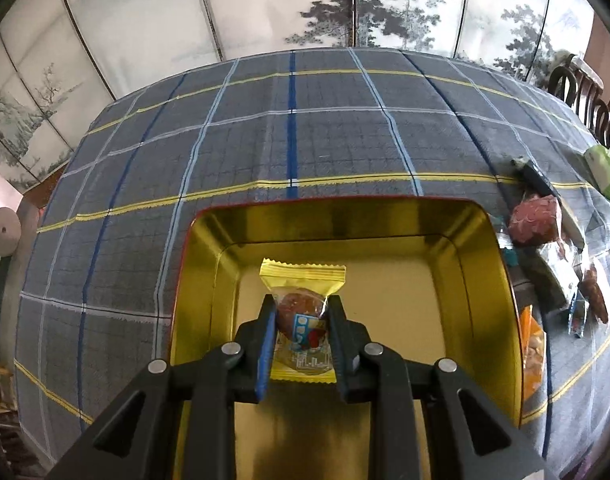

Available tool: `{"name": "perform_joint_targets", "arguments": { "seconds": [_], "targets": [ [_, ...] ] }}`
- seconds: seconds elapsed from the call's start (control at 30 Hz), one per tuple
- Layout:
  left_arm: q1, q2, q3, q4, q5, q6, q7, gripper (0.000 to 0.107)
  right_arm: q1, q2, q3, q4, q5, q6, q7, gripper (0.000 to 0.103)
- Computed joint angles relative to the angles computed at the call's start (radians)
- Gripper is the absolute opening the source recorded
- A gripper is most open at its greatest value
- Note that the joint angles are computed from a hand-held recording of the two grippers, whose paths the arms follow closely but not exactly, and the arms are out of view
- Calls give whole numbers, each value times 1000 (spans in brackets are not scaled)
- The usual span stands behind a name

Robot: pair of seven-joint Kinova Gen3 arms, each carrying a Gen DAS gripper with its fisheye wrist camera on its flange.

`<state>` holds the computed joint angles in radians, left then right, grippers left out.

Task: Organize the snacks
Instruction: 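Open the left gripper over the tin while the right gripper lowers the red bar into it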

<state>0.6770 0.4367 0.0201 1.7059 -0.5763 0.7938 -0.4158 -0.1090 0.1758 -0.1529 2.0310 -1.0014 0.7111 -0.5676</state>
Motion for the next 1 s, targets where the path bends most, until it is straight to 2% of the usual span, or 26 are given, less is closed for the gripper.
{"name": "perform_joint_targets", "arguments": {
  "seconds": [0.1, 0.17, 0.23, 0.37, 0.5, 0.73, 1.0],
  "targets": [
    [-6, 7, -2, -6, -1, 0, -8, 25, -1, -3, -1, 5, -8, 3, 4, 40],
    [-13, 11, -2, -11, 3, 1, -17, 30, -8, -5, -3, 5, -10, -3, 1, 40],
    [-17, 11, -4, -11, 6, -3, -23, 41, -9, -3, -5, 7, -21, -3, 6, 40],
    [-16, 8, -10, -9, 2, -5, -21, 43, -15, -1, -7, 7, -30, -7, -1, 40],
    [1, 5, -17, -14, -15, 23, 2, 51, -19, -3, -11, 2, -53, -4, 1, 40],
    [97, -1, -26, -28, -136, 167, 151, 57, -34, 29, -26, -65, -101, 26, 1, 40],
    [100, -101, 39, 65, -192, 164, 311, 57, -86, 151, -82, -239, -136, 50, -84, 40]
  ]
}}
